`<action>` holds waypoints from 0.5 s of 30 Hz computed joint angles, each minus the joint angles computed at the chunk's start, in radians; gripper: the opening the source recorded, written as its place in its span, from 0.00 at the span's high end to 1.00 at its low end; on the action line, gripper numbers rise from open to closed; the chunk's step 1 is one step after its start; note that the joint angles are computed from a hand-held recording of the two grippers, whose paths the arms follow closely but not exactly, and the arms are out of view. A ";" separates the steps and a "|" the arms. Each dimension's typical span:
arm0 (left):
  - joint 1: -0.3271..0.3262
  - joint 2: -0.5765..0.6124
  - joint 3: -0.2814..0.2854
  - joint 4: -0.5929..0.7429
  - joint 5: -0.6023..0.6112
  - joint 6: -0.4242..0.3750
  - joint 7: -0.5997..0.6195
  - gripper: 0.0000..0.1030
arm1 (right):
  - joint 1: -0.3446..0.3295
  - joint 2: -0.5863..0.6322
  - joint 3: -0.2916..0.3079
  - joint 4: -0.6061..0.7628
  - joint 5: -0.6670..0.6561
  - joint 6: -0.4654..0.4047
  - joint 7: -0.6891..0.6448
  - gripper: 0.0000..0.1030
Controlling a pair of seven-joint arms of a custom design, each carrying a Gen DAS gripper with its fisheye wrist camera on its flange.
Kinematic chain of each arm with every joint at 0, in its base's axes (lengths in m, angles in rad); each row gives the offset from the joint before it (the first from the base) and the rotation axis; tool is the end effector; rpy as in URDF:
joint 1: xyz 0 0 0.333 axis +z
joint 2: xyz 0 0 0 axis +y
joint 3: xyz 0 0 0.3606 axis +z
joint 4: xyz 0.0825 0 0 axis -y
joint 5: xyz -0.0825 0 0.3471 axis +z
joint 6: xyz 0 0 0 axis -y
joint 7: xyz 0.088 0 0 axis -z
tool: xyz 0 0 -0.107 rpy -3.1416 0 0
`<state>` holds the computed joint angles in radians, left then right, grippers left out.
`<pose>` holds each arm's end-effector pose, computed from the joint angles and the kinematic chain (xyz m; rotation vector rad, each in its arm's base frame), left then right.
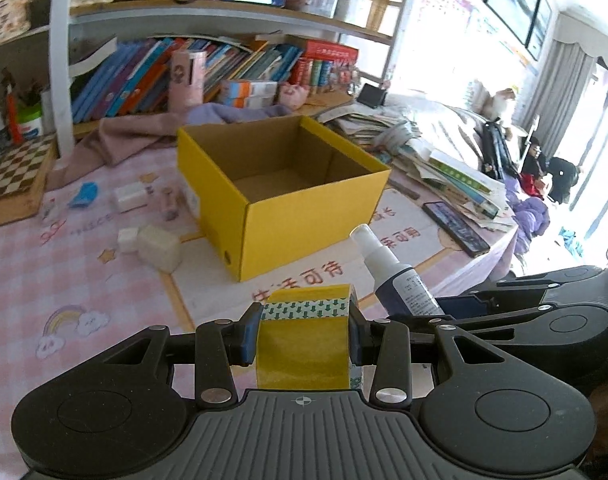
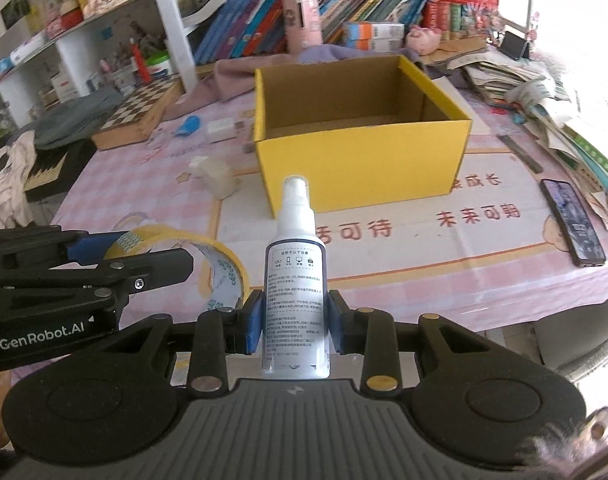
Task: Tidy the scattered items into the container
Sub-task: 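Lift and carry the tape roll and spray bottle over the yellow box with both tools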
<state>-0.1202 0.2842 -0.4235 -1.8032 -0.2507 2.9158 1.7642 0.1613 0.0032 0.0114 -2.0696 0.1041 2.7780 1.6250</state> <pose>0.5866 -0.2943 0.5596 -1.3995 2.2299 -1.1716 0.5563 0.0924 0.5740 -1.7990 1.7374 -0.5011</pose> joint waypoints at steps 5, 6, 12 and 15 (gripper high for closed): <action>0.009 0.026 -0.024 0.036 -0.010 -0.011 0.039 0.62 | -0.006 0.004 -0.006 0.010 -0.037 0.002 0.037 0.70; 0.009 0.029 -0.025 0.041 -0.010 -0.013 0.041 0.62 | -0.007 0.006 -0.007 0.014 -0.041 0.000 0.040 0.70; 0.010 0.061 -0.036 0.083 -0.016 -0.025 0.056 0.62 | -0.010 0.016 -0.012 0.031 -0.070 -0.011 0.056 0.70; 0.005 0.082 -0.040 0.110 -0.011 -0.036 0.063 0.62 | -0.014 0.021 -0.017 0.037 -0.081 -0.015 0.065 0.70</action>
<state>-0.1148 0.3665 -0.4638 -1.6934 -0.2613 2.8799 1.8267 0.1471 0.0243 -0.0056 -2.0327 0.0228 2.7626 1.6904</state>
